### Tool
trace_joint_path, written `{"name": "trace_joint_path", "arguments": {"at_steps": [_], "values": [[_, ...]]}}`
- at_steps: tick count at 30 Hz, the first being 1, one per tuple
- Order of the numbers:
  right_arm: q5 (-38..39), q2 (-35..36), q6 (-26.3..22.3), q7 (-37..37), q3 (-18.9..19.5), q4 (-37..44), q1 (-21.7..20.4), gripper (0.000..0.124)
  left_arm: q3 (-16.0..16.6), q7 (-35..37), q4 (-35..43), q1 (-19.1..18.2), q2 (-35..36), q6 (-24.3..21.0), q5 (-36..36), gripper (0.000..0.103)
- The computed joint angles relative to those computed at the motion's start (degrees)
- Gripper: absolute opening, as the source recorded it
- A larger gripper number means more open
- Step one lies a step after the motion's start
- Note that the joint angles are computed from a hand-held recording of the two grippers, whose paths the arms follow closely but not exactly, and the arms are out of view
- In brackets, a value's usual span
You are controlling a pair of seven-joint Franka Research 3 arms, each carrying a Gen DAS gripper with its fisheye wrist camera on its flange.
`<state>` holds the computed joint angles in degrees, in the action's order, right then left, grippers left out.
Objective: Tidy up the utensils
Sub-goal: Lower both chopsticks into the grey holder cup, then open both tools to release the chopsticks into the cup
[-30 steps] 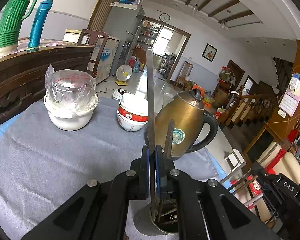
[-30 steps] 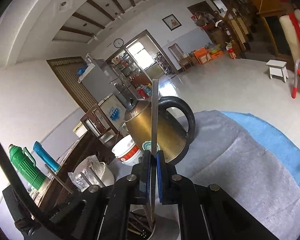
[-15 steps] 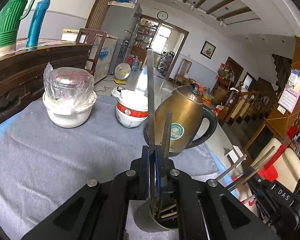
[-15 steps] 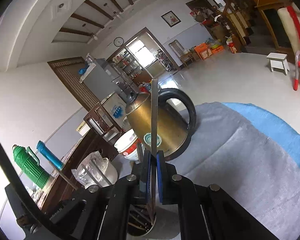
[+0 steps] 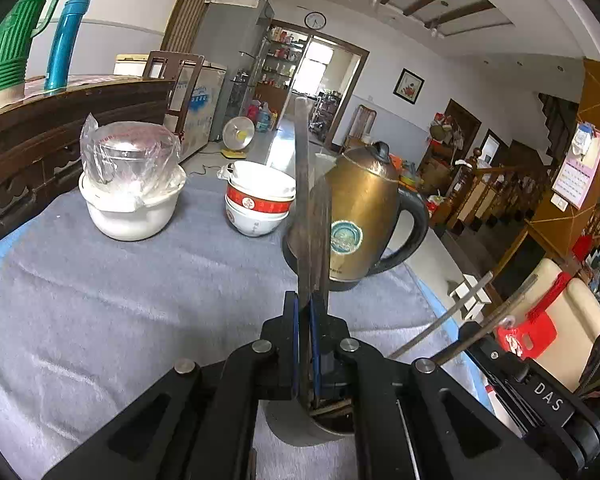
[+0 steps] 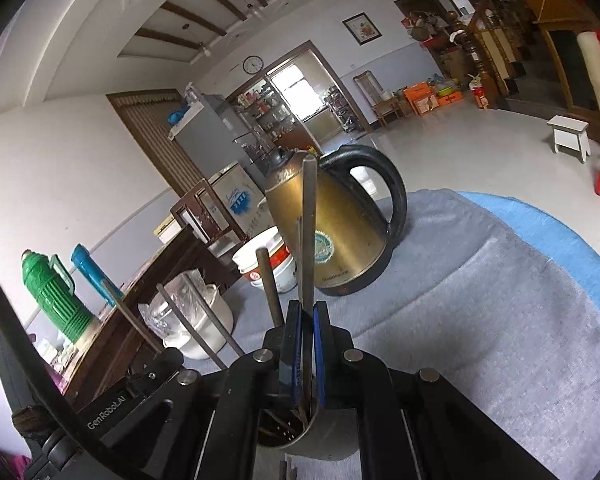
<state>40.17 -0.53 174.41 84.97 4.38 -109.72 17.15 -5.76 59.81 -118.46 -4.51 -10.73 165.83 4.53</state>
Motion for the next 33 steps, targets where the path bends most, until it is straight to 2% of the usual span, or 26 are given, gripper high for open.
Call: {"name": "trace_joint_path", "arguments": {"at_steps": [9, 23, 33], "values": [[-4.55, -0.34, -1.20, 1.74, 0.24, -0.80, 0.29, 0.006, 0.50, 3.38, -0.81, -1.60, -0.61, -0.97, -2.32, 0.006], [-6.06, -0.15, -3.83, 2.49, -0.01, -0.67, 0.12, 0.007, 1.36, 10.04, -0.24, -3.28, -0.46, -4.70, -8.69, 0.006], [-8.34, 0.12, -6.16, 4.42, -0.03, 0.15, -0.32, 0.009, 0.99, 10.18, -0.07, -2.47, -1.24, -6.31, -9.86, 0.006]]}}
